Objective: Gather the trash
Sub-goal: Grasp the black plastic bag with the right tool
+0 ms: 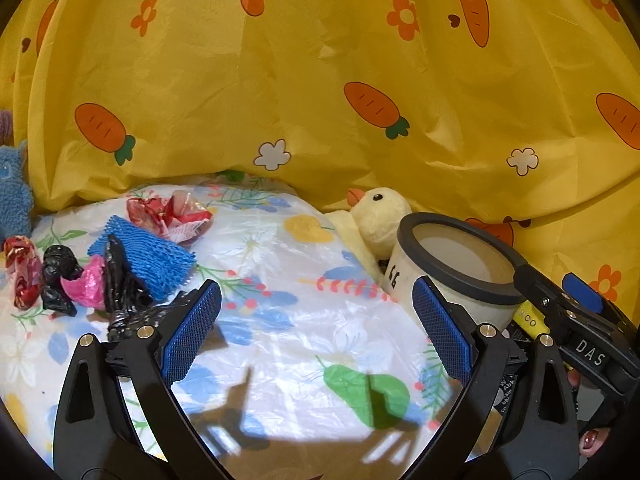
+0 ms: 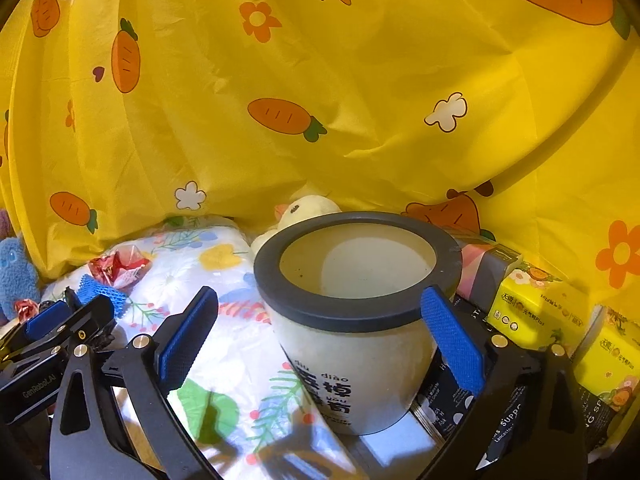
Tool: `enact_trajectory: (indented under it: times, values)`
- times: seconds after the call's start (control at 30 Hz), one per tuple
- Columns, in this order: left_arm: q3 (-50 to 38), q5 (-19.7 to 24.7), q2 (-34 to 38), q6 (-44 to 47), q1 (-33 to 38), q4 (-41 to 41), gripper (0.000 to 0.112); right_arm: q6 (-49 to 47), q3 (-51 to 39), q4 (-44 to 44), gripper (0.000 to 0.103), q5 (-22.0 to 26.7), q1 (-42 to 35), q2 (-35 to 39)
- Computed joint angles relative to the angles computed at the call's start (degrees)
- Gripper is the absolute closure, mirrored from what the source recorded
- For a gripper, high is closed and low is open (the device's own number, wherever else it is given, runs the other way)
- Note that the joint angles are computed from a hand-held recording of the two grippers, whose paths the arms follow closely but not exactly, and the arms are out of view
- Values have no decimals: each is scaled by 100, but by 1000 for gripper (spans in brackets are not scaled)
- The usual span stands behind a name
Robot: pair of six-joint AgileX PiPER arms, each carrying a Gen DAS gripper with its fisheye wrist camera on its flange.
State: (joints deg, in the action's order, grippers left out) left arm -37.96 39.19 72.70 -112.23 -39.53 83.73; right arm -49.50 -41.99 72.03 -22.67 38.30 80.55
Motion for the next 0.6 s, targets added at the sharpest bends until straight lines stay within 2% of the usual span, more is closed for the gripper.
enact_trajectory:
  times: [0.2,0.43,0.5,0.6]
  values:
    - [701,624,-868,175,-111,-348,17,199,48,-26,6,-259,726,-86]
    - [1304,1258,-1957,879,213,-854,17,-332,-501,505,6,-302,1638,496]
    - [1433,1287,-2317,1168,497,-1005,17,-521,-724,700,6,-220,1816,723]
    - [1574,932,-2828,1727,1260,-1236,17,-1014,-1122,1128,6,9,1986,1089]
